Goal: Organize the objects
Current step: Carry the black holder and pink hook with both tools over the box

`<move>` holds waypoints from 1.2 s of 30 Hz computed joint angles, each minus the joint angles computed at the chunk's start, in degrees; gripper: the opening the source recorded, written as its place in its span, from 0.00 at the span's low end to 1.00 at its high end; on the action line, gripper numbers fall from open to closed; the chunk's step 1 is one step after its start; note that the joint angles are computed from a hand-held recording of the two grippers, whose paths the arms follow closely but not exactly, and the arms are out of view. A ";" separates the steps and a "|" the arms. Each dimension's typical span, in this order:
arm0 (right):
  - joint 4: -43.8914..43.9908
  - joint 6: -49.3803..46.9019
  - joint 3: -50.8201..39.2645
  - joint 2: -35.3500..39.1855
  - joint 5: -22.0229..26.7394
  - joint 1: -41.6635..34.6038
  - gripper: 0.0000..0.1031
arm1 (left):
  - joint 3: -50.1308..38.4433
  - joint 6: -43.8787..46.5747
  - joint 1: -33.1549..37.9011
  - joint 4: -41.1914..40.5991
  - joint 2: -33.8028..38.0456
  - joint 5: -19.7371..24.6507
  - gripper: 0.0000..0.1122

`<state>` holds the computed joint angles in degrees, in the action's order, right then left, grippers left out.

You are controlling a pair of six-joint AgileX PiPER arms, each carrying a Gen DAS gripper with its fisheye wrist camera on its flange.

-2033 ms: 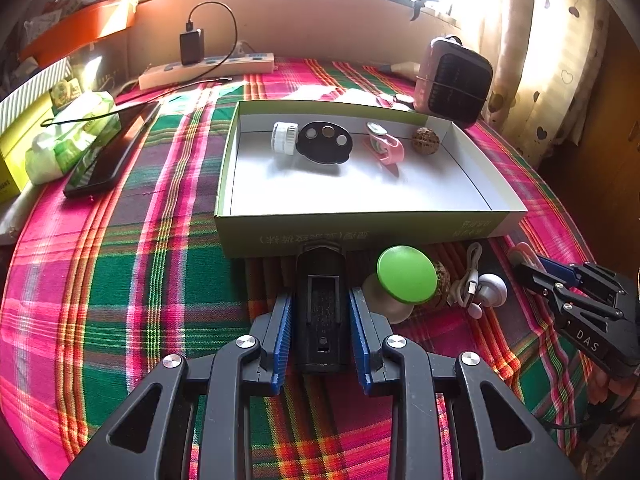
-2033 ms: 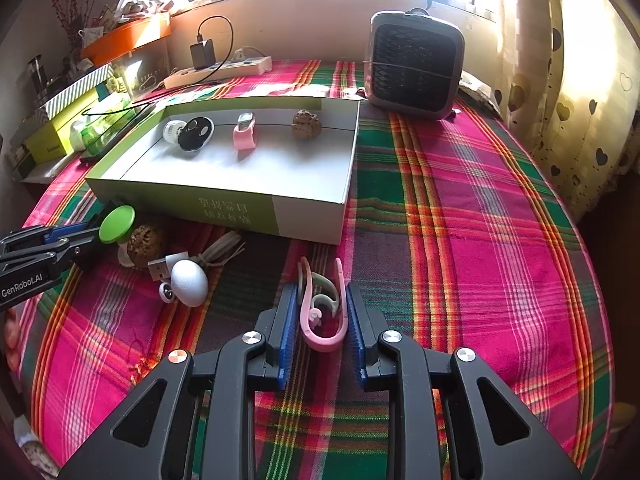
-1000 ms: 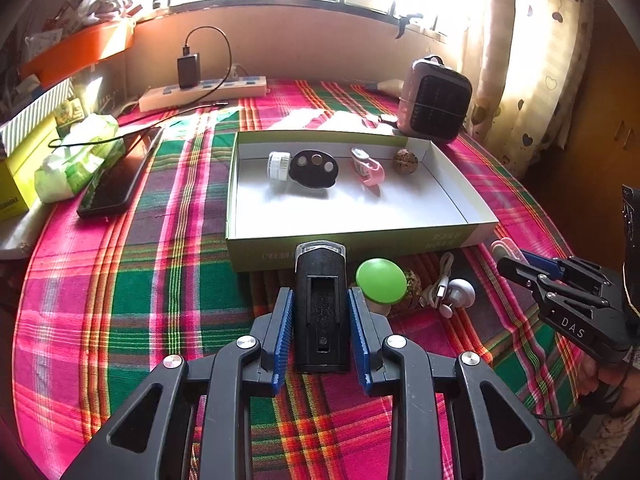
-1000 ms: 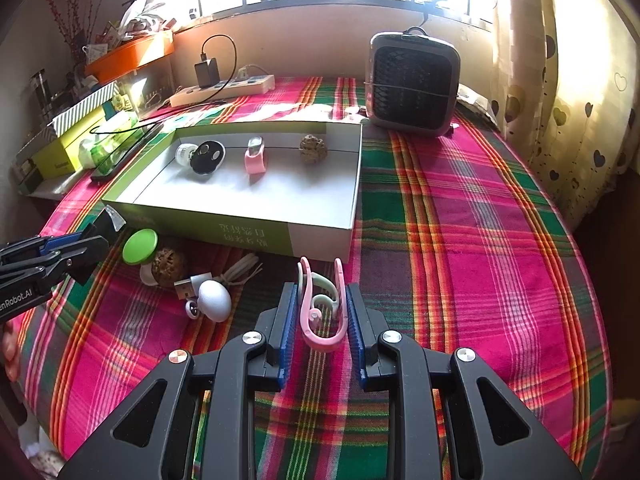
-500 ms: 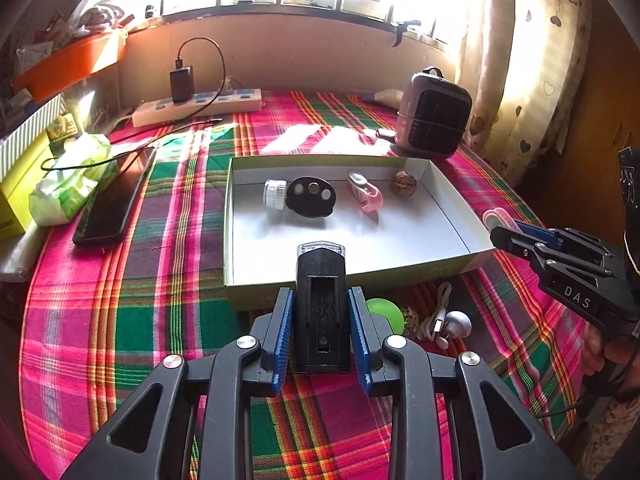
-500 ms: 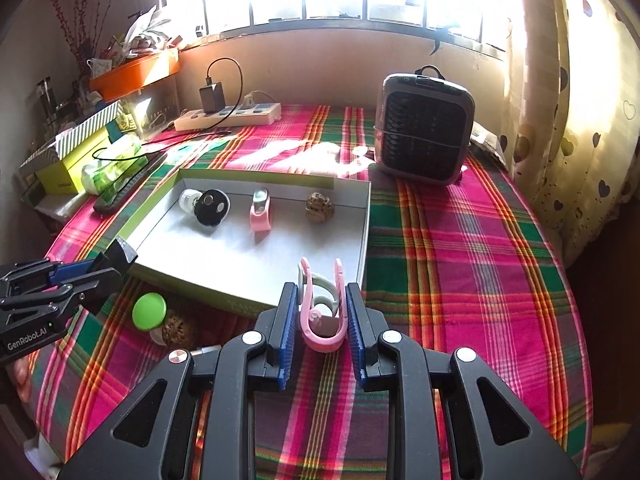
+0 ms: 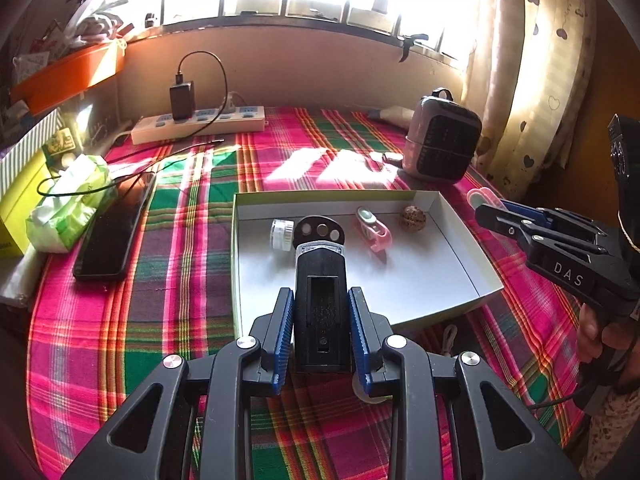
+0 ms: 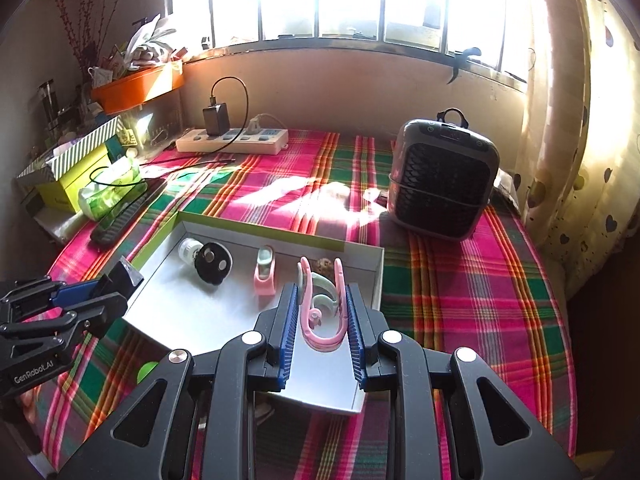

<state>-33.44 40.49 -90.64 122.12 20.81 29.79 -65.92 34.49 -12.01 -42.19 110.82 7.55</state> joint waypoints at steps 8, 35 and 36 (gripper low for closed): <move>17.06 -17.73 -14.43 9.13 6.56 -1.73 0.24 | -5.24 -11.98 0.27 11.14 4.02 2.04 0.22; 26.72 -29.35 -42.51 25.69 22.43 -2.23 0.24 | -16.35 -26.23 1.66 23.60 12.93 8.23 0.22; 25.94 -28.70 -43.96 26.43 23.60 -2.12 0.24 | -16.42 -26.14 1.65 23.50 13.03 8.23 0.22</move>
<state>-7.50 11.79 -134.59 148.55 44.41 27.66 -82.34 8.35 -10.35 -18.69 123.85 15.78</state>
